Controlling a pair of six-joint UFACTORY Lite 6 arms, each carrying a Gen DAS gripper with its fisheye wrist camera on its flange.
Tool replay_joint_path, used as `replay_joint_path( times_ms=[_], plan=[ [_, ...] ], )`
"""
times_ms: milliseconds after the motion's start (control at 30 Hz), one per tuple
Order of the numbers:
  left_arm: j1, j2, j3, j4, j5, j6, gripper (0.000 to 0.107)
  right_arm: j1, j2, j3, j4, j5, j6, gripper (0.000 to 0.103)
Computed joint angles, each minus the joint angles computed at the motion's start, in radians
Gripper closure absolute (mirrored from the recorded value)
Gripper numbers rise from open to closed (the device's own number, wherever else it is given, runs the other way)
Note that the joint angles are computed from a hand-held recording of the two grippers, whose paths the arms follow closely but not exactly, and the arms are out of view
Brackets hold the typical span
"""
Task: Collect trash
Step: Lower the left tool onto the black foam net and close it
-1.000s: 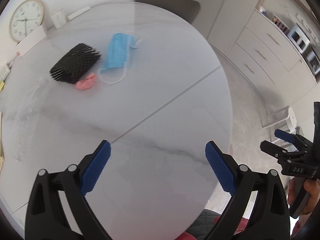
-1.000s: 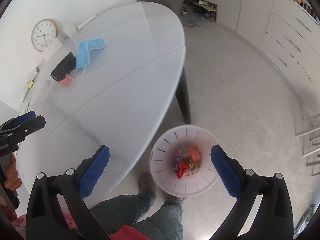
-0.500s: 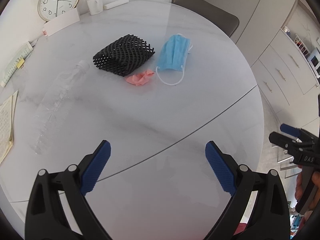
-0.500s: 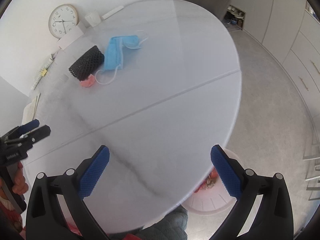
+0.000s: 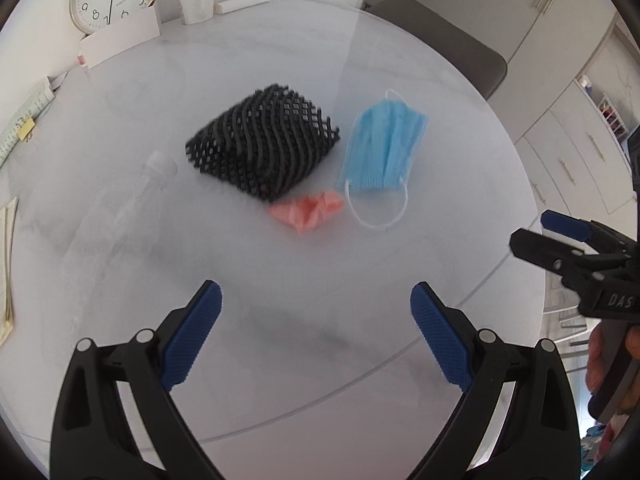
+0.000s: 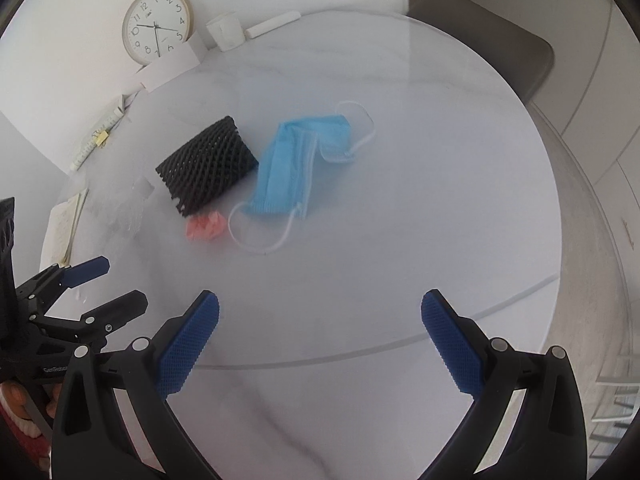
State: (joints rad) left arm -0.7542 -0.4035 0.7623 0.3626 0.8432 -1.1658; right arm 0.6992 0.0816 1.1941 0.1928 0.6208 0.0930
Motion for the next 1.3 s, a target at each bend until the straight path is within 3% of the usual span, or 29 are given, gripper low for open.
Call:
replay_joint_path(
  times_ms=[67, 300, 467, 600, 700, 833, 1100, 1300],
  plan=[
    [0.075, 0.04, 0.042, -0.007, -0.025, 0.1, 0.016, -0.005, 0.079, 0.087, 0.009, 0.007, -0.029, 0.003],
    [0.439, 0.297, 0.289, -0.272, -0.115, 0.829, 0.016, -0.035, 0.344, 0.423, 0.049, 0.087, -0.165, 0.003],
    [0.644, 0.562, 0.521, -0.539, -0.035, 1.352, 0.016, -0.057, 0.522, 0.679, 0.081, 0.182, -0.259, 0.003],
    [0.762, 0.811, 0.737, -0.708, 0.111, 1.575, 0.016, -0.069, 0.631, 0.837, 0.063, 0.237, -0.262, 0.003],
    [0.791, 0.949, 0.855, -0.766, 0.183, 1.632, 0.016, -0.077, 0.69, 0.914, 0.062, 0.259, -0.251, 0.003],
    [0.778, 1.045, 0.92, -0.756, 0.189, 1.629, 0.016, -0.084, 0.736, 0.955, 0.079, 0.271, -0.241, 0.003],
    [0.732, 1.001, 0.84, -0.71, 0.098, 1.596, 0.016, -0.085, 0.806, 1.027, 0.094, 0.284, -0.224, 0.003],
    [0.728, 0.981, 0.857, -0.723, 0.111, 1.577, 0.016, -0.087, 0.815, 1.05, 0.111, 0.284, -0.234, 0.003]
  ],
)
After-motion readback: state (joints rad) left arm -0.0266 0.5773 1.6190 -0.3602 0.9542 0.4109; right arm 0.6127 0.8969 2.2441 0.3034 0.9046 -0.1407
